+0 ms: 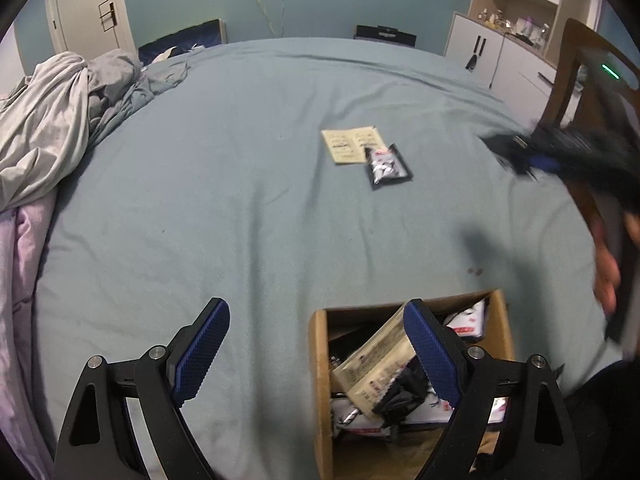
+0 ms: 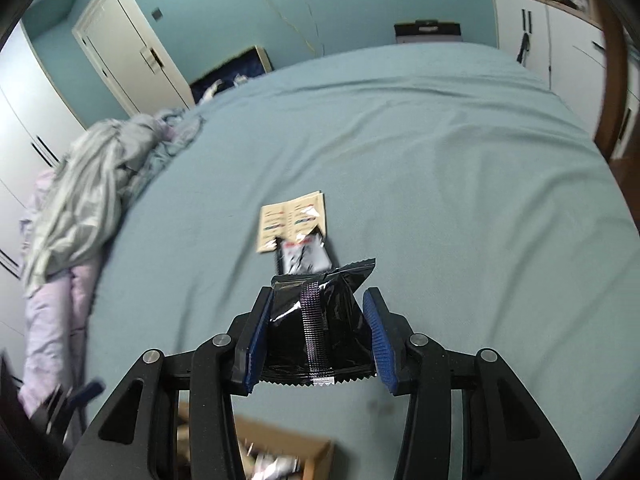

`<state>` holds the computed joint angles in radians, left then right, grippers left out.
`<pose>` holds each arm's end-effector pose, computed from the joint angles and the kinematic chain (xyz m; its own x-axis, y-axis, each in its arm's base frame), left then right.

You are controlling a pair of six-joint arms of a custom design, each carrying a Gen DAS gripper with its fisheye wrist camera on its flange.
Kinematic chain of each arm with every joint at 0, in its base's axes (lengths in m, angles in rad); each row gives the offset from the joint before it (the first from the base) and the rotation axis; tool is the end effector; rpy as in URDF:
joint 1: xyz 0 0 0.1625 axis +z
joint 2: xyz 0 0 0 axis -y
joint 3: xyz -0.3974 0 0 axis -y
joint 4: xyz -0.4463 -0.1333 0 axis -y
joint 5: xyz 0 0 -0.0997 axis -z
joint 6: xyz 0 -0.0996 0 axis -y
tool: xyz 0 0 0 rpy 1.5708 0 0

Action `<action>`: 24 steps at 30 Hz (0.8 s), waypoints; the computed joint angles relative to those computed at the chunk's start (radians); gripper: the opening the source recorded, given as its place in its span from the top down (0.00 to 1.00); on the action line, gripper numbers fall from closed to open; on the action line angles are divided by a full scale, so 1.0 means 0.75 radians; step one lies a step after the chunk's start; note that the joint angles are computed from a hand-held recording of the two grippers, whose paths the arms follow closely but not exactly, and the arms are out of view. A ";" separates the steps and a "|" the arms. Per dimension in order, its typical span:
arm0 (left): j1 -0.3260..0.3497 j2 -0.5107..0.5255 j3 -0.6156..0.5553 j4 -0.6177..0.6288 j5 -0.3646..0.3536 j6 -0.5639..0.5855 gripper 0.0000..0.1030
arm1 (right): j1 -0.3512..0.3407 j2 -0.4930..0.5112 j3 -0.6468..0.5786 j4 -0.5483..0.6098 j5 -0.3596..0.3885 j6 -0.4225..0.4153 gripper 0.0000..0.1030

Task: Organize snacks
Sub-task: 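Grasp a black packet from the pile with the right gripper, then grasp the white deer-print packet with the left gripper while the right gripper holds the black packet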

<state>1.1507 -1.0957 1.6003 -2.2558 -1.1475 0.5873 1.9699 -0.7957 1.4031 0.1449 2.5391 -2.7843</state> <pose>-0.1211 -0.6982 0.2287 -0.4957 0.7512 -0.4358 0.8119 0.5790 0.0746 0.2872 -0.5492 0.0803 -0.8011 0.5332 0.2721 0.0156 0.4730 -0.8809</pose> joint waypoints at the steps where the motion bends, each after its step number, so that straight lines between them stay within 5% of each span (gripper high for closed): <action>1: -0.006 0.002 -0.007 -0.001 -0.006 -0.001 0.13 | 0.026 -0.022 0.051 -0.039 0.021 0.008 0.58; 4: -0.026 0.002 -0.012 -0.089 -0.057 -0.033 0.13 | 0.115 -0.066 0.202 -0.166 0.094 0.064 0.58; 7: -0.054 0.061 -0.084 -0.048 -0.111 -0.090 0.01 | 0.163 -0.127 0.371 -0.330 0.055 0.121 0.58; 13: -0.118 0.327 -0.297 0.095 0.037 -0.182 0.00 | 0.170 -0.178 0.501 -0.425 0.057 0.218 0.58; 20: -0.153 0.644 -0.464 0.045 0.296 -0.180 0.00 | -0.056 -0.304 0.595 -0.387 -0.299 0.369 0.58; 24: -0.158 0.787 -0.582 0.069 0.345 -0.193 0.01 | -0.158 -0.346 0.622 -0.352 -0.445 0.411 0.58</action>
<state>1.0323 -0.5057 1.1634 -2.2040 -0.8885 0.4423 1.8517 -1.0553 1.8696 -0.1190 2.2050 -2.4760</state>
